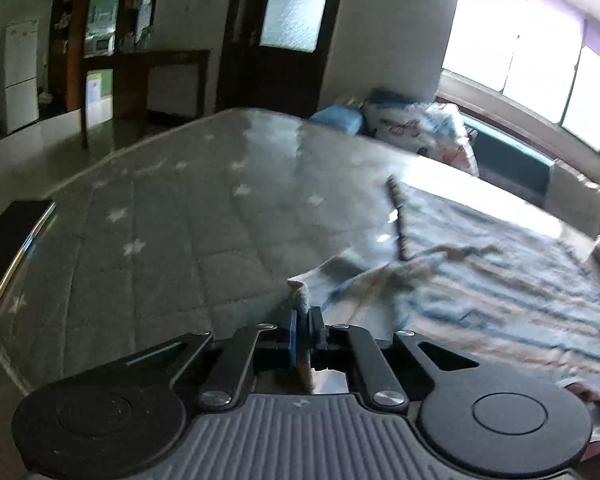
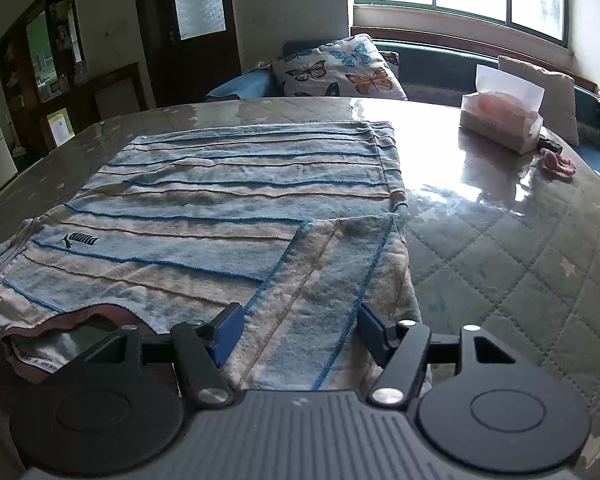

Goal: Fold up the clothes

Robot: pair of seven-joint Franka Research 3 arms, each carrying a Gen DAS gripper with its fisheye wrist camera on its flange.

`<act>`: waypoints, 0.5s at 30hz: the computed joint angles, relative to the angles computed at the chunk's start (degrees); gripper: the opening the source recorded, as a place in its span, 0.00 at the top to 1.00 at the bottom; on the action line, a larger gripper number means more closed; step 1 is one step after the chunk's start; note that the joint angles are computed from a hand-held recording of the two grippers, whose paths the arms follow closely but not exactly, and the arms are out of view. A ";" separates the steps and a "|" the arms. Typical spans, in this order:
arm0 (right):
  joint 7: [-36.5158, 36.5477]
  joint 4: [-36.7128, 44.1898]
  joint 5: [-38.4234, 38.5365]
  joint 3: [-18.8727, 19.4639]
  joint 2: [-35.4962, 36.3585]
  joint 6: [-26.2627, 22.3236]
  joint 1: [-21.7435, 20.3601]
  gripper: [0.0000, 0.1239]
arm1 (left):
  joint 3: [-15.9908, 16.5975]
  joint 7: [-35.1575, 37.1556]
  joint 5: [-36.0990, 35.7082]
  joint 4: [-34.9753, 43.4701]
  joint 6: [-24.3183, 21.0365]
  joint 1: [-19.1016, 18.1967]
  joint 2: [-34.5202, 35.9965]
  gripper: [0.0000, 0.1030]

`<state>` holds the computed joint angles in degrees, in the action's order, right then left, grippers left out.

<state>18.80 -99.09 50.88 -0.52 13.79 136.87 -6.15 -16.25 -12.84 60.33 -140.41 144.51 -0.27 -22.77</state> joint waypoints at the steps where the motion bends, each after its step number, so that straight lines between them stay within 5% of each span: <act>1: -0.03 -0.02 0.03 0.02 0.00 0.04 0.00 0.48 | -0.14 -0.95 1.41 0.12 1.34 0.20 -0.34 0.95; 10: -0.11 0.06 0.33 0.00 0.07 -0.36 -0.19 0.48 | -0.98 -2.66 11.77 5.74 12.01 0.47 3.45 0.95; 15: -0.26 0.12 0.64 0.02 0.18 -0.54 -0.29 0.48 | 0.37 2.00 11.62 8.91 16.72 -1.30 8.18 0.94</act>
<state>18.54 -98.97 51.52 -0.50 13.96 136.33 -6.45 -15.88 -10.84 71.95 -131.49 161.23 -1.57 -14.58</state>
